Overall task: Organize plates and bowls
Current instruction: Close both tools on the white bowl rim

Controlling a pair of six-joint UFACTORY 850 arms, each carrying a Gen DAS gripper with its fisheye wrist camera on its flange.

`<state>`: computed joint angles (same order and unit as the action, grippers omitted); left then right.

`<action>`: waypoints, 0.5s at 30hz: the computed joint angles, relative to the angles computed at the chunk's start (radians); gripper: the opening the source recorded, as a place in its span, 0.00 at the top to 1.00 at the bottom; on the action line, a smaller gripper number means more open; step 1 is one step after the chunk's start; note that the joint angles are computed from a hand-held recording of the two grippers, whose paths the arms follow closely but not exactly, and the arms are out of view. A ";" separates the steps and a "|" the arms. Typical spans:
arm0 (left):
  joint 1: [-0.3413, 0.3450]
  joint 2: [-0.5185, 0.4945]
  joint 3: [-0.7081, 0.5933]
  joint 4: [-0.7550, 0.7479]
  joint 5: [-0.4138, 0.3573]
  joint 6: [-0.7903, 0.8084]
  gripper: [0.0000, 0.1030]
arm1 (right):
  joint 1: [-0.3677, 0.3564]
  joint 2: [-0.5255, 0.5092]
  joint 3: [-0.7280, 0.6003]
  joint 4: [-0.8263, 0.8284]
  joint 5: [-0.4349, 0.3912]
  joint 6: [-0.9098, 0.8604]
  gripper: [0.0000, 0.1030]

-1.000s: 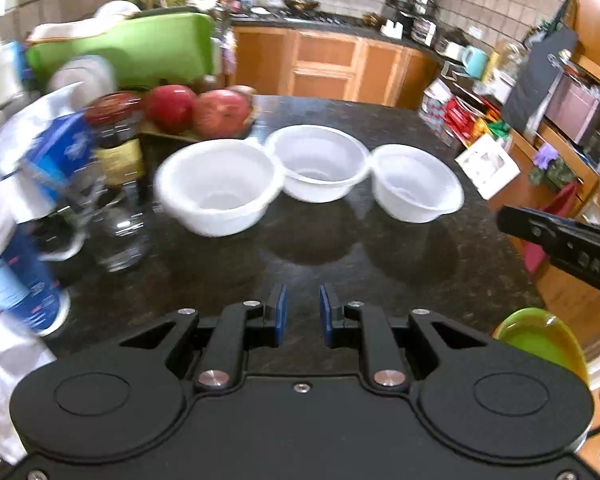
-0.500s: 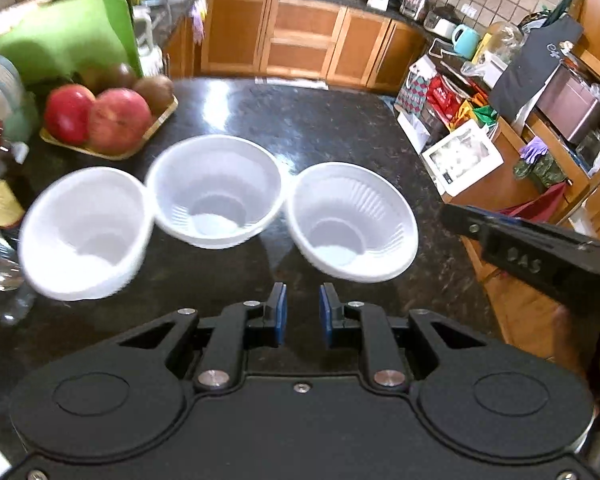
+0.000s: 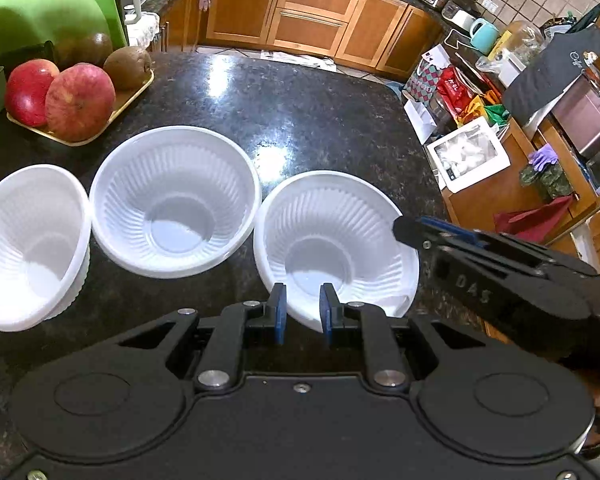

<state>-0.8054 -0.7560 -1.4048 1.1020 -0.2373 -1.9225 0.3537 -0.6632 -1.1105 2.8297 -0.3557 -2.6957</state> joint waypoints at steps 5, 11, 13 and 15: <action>-0.012 -0.022 -0.032 -0.025 -0.052 0.029 0.74 | 0.003 -0.014 -0.006 0.053 -0.013 -0.076 0.77; -0.004 -0.014 -0.019 -0.025 -0.022 0.021 0.74 | -0.002 -0.014 -0.009 -0.002 -0.005 -0.034 0.77; 0.000 -0.006 -0.005 -0.007 -0.019 -0.006 0.74 | -0.003 -0.011 -0.007 -0.013 -0.008 -0.025 0.77; 0.007 0.003 0.012 -0.005 0.000 -0.022 0.74 | -0.002 -0.010 -0.009 -0.018 -0.004 -0.024 0.77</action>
<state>-0.7981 -0.7525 -1.3926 1.0966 -0.2375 -1.9441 0.3513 -0.6731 -1.1191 2.8119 -0.3602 -2.7201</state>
